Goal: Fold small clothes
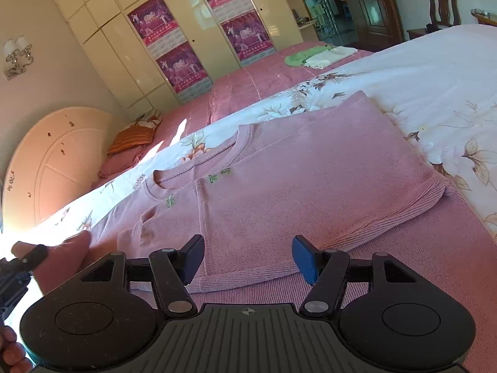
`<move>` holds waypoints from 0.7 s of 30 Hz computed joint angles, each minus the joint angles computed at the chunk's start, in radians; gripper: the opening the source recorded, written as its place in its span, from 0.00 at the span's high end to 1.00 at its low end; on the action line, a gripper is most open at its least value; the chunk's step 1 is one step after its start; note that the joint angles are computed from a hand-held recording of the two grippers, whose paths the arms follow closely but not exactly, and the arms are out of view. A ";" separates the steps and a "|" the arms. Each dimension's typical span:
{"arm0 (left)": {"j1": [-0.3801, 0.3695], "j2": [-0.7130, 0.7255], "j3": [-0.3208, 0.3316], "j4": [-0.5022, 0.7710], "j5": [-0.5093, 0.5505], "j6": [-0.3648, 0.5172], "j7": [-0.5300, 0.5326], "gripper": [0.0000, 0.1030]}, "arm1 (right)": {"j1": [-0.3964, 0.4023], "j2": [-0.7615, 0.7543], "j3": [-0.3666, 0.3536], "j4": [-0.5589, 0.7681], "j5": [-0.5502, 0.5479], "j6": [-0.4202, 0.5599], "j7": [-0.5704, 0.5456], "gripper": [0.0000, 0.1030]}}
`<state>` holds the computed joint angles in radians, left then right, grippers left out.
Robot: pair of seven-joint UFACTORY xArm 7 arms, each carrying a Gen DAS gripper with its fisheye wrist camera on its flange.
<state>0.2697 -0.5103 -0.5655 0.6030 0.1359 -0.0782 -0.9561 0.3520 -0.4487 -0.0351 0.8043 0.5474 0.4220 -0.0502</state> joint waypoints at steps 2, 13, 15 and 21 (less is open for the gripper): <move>0.028 0.110 -0.059 0.079 0.051 0.044 0.001 0.93 | 0.021 -0.004 -0.030 0.005 0.035 0.018 -0.028 0.39; -0.091 -0.173 0.006 -0.101 0.141 0.192 -0.092 0.23 | 0.104 0.040 -0.090 0.069 0.357 0.143 -0.290 0.39; -0.182 -0.324 0.087 -0.189 0.112 0.275 -0.097 0.26 | 0.110 0.070 -0.078 0.087 0.409 0.169 -0.324 0.39; -0.295 -0.487 0.236 -0.275 0.091 0.546 -0.017 0.29 | 0.081 0.186 0.010 0.148 0.458 0.197 -0.339 0.68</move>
